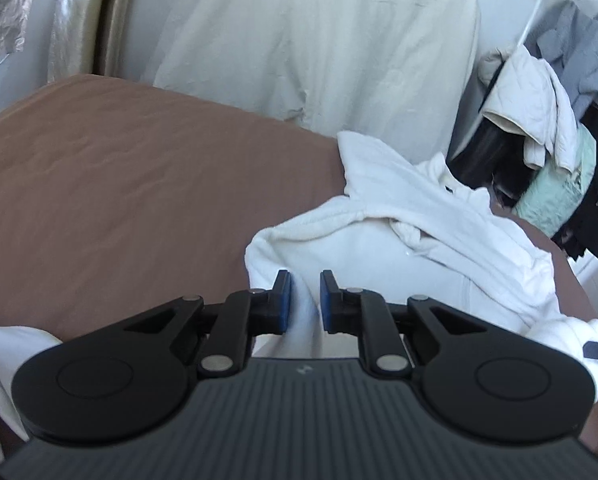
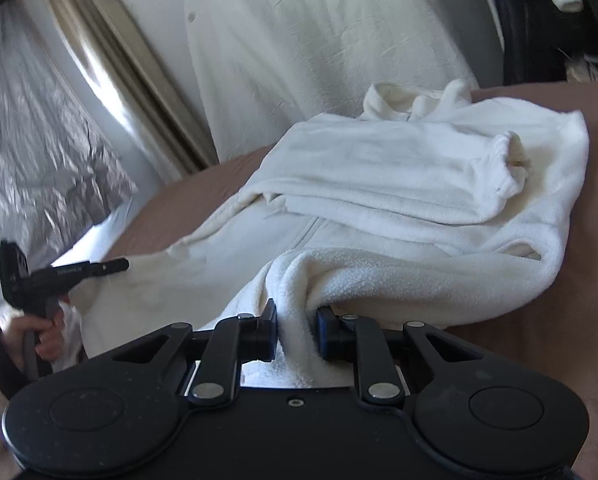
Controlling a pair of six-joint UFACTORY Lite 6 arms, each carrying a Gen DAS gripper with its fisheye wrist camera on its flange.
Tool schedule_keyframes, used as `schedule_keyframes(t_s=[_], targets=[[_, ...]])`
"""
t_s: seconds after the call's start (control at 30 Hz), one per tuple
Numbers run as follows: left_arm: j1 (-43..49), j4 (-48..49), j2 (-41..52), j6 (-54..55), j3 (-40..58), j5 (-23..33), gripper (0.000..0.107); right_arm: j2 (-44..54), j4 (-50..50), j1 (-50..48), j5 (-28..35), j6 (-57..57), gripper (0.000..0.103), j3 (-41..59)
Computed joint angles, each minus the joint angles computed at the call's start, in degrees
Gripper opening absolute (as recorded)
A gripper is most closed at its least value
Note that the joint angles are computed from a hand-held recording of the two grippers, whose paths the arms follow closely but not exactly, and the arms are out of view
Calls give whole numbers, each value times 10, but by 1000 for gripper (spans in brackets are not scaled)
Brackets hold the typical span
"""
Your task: Fold clothes
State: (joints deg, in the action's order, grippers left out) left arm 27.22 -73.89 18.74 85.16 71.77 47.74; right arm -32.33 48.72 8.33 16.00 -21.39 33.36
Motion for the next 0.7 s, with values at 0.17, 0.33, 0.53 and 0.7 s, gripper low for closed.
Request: schedule_keyframes(t_s=[0.17,0.33,0.53,0.7], targets=[[-28,-41,-25,29,-31,-33,5,-15,89,-5,-30,-105,21,-7],[-42,20,-2,-40,1,-37,5,-14,230,-33,-28,-266,21,-24],[-70,192,22,-223,29,-74,15,29,160,-46,0,-210,21,-5],[-117,277,-31,-227,-26,-180,90,25,181,-83,66,-212,21,-18]])
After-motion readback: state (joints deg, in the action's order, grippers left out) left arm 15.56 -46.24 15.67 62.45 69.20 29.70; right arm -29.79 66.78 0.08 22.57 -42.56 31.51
